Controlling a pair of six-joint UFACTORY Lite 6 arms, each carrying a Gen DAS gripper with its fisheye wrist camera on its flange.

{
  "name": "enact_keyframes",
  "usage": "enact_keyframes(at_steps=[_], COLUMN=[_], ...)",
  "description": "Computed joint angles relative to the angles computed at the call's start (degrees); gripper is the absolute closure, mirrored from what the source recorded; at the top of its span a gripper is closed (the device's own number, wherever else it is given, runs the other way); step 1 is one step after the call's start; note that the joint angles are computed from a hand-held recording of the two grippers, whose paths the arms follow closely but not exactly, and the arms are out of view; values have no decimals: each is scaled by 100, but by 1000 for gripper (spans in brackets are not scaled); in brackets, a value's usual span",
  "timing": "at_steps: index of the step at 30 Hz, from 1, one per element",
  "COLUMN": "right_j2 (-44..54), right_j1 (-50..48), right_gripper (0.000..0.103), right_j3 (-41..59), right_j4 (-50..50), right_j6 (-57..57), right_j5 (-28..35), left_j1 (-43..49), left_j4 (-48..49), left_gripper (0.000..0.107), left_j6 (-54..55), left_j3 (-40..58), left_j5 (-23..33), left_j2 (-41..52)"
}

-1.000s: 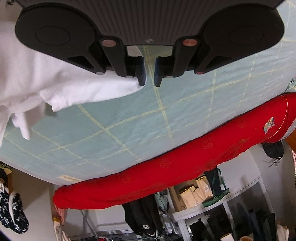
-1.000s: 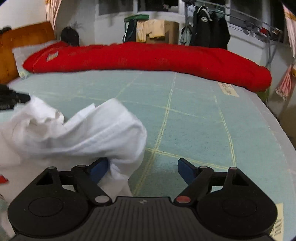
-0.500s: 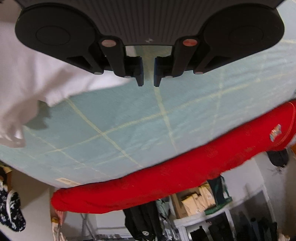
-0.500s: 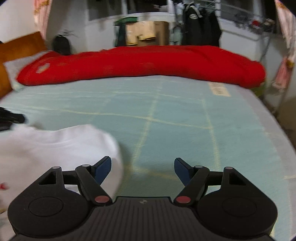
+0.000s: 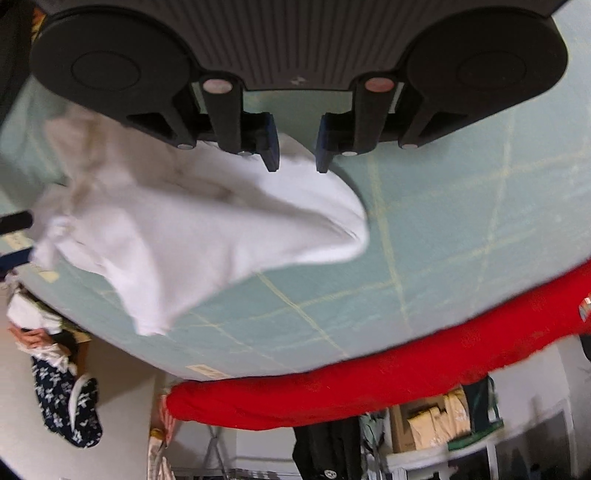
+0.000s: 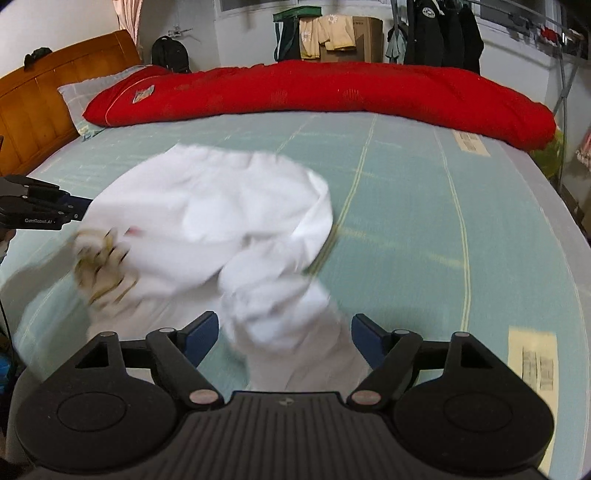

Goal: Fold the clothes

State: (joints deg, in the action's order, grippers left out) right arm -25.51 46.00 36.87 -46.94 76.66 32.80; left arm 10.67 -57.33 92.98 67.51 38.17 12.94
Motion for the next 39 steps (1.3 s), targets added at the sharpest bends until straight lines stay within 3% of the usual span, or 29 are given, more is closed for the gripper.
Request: enact_keyframes(at_steps=[3,5,6,11,14,22,27,32,35,39], right_j2=[24,207,334,889,1151,2250,2256,1965,2306,2725], right_j1=[829,1350,1571,1800,1397,25,-743,-1290,-1262,-1269], right_gripper=[19,17,14,9,6,6,2,1,1,1], right_j3=[-80,-13,42,385,487,985,884,751,992,1167], right_j4=[-389,-621,-730,-1202,-1574,-2277,-2144,-1942,-2061,-2242], right_j6=[831,1273,1440,1537,1527,1608,1041,865,909,1001], right_j5=[784,1319,1557,2052,1800,403,70,-342,-507,-32], left_j1=[160,263,316,314,116,-498,-847,-953,-1208,-1333], left_j4=[-100,-179,-212,-380,-335,283,954,1364,1783,2548], left_gripper=[74,59,57,44,42,44,47,54,54,55], left_j6=[123,209,248,-72,-747,-2521,-2588,-3088,-3304,-3923], left_j3=[-352,-569,-676,-745,-365,1147,940,1414,1305,1220], left_j5=[306,496,593,578,348,-270,-1559,-1082,-1417,-1895], left_j2=[-272,-444,-529,-556,-113,1617,1415,1643,1624,1533])
